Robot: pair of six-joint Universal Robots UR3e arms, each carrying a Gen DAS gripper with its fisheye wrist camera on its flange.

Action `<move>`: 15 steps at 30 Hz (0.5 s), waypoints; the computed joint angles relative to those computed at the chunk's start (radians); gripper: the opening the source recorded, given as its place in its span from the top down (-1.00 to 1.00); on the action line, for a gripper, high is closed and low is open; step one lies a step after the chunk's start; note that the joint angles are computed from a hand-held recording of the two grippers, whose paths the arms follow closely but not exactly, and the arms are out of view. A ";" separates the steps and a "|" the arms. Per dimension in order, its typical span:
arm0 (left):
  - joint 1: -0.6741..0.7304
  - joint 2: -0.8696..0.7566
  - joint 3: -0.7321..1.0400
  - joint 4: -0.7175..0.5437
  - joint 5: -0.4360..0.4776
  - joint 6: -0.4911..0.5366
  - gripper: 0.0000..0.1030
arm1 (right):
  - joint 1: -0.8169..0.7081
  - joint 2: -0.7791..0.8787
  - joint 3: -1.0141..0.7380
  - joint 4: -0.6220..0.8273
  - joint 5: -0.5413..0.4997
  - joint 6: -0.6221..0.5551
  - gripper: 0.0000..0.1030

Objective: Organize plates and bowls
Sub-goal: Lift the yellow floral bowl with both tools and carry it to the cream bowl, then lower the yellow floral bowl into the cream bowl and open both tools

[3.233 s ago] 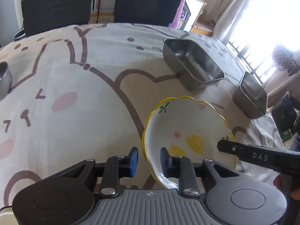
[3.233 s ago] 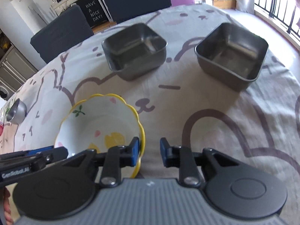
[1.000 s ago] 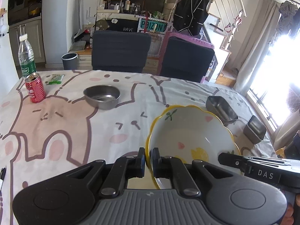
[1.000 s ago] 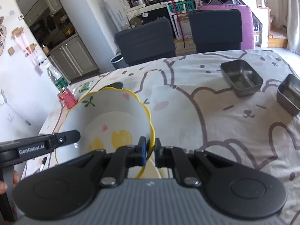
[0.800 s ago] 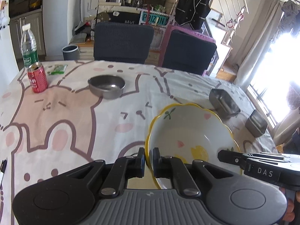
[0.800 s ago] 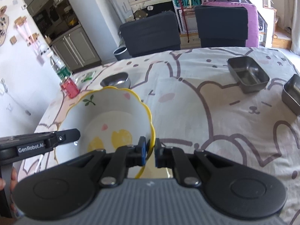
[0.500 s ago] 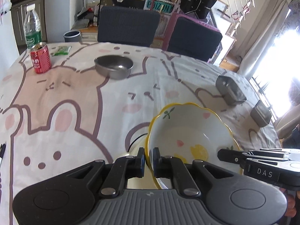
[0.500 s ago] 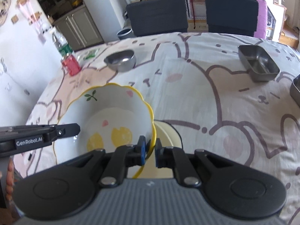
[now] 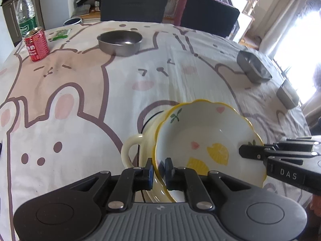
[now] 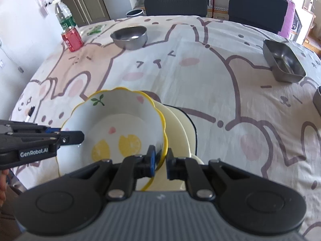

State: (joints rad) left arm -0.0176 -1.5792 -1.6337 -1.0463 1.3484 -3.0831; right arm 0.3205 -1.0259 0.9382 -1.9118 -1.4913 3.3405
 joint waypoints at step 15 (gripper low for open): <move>-0.046 -0.086 0.049 -0.036 0.002 0.035 0.61 | 0.024 0.030 -0.045 0.017 -0.103 -0.003 0.82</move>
State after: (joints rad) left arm -0.0631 -1.6655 -1.5848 -1.0824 1.3503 -3.0484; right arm 0.3449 -0.9956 0.8930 -1.8951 -1.5940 3.3380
